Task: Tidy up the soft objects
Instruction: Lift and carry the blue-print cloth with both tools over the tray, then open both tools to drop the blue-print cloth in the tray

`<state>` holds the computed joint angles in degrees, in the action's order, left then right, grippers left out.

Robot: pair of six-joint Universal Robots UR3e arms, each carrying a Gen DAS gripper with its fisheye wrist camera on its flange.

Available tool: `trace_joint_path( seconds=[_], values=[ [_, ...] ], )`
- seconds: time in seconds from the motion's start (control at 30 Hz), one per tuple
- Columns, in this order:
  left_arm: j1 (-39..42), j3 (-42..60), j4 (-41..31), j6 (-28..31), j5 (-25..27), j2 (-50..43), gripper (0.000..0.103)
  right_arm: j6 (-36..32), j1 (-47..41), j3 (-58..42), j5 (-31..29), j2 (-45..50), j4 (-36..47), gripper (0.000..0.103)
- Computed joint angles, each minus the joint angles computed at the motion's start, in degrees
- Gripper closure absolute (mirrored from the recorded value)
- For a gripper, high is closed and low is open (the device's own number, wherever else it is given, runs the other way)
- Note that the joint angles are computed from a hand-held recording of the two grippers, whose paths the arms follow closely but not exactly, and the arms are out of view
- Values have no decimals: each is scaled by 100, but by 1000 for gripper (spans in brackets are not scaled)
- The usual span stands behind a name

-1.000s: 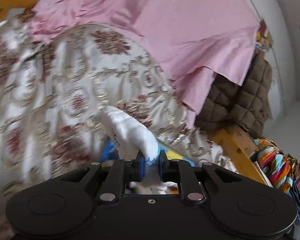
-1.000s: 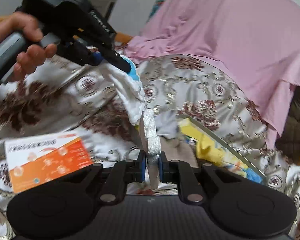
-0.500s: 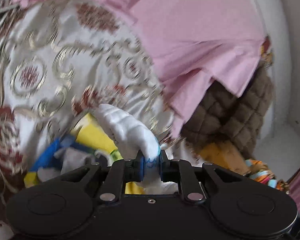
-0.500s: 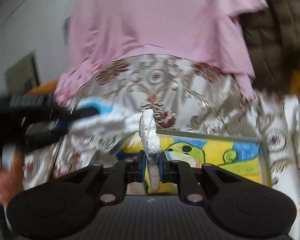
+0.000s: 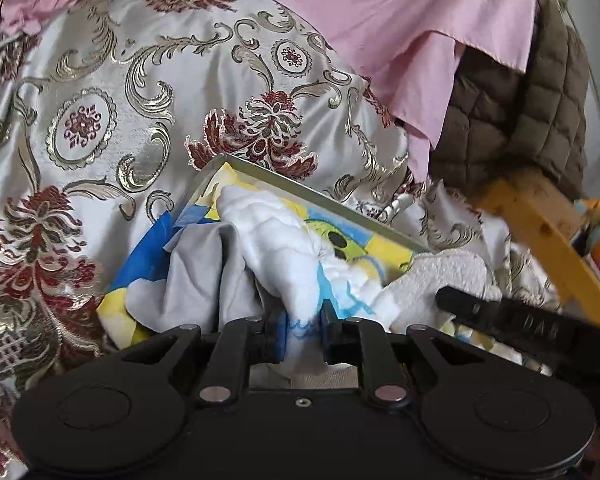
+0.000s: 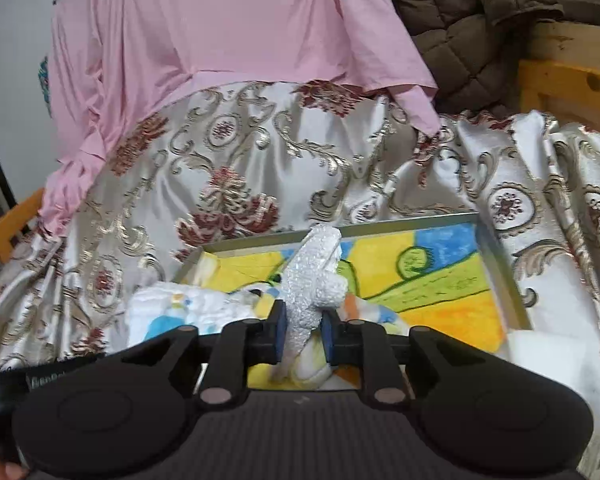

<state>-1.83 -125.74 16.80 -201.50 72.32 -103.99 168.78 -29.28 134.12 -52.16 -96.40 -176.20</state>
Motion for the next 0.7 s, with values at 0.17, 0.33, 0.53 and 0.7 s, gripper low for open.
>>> trace_joint_path(
  seconds=[0.17, 0.33, 0.53, 0.7],
  values=[
    [-100, -116, -3, 139, 178, 153, 78, 42, -80, 66, -12, -115, 121, 75],
    [-277, -87, -175, 205, 517, 276, 66, -156, -90, 162, -97, -302, 230, 54],
    [-525, -141, -337, 356, 994, 557, 47, -636, -148, 507, -79, -758, 257, 42],
    [-600, -368, -488, 415, 1237, 1085, 34, -1078, -581, 804, 219, -1688, 940, 31]
  ],
)
